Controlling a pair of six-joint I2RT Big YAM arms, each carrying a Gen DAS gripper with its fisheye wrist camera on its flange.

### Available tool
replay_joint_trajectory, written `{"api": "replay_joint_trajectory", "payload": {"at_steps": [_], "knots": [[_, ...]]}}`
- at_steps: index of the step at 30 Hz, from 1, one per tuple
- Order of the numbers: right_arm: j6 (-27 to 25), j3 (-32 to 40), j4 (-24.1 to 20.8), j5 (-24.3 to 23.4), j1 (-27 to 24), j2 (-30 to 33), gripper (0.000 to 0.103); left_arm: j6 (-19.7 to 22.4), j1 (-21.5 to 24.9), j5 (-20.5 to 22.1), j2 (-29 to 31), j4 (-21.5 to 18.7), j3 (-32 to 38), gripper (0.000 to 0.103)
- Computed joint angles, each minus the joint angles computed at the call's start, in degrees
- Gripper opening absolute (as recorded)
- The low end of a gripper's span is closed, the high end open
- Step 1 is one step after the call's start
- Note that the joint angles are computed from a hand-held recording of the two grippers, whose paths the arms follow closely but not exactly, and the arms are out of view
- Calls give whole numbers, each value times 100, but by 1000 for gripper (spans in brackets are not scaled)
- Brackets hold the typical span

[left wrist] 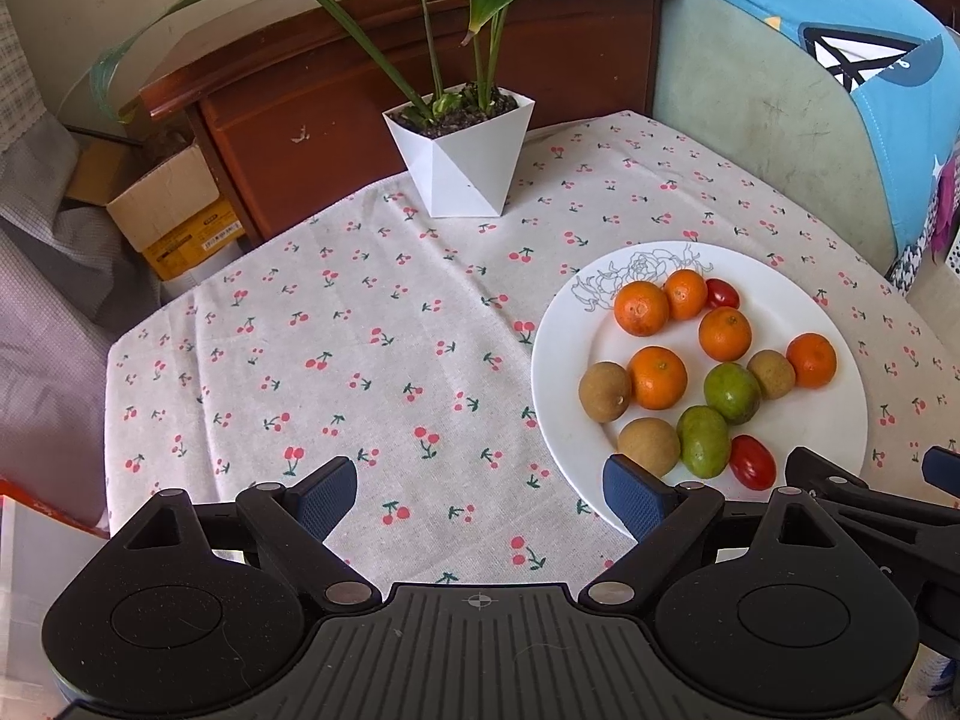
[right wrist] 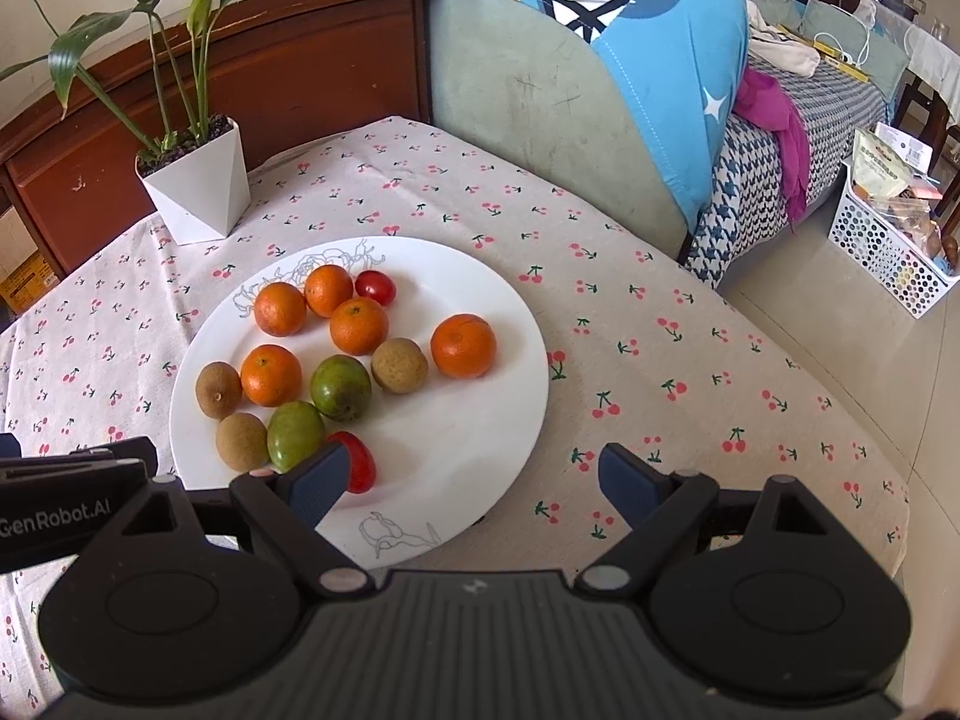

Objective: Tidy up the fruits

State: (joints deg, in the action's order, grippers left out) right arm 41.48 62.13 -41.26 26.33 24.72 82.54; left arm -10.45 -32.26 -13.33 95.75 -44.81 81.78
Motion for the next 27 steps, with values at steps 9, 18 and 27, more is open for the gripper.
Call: {"api": "replay_joint_trajectory", "payload": {"at_steps": [9,18,27], "knots": [[58,-79,18,-23,293,53,89,125,94,-55,-259,62,-379,91],[77,-297,220,-92,641,8,90,-28,267,61,-657,128,-955,91],[-176,-704,983,-350,1027,-71,90,-51,490,169,-989,246,-1404,91]]}}
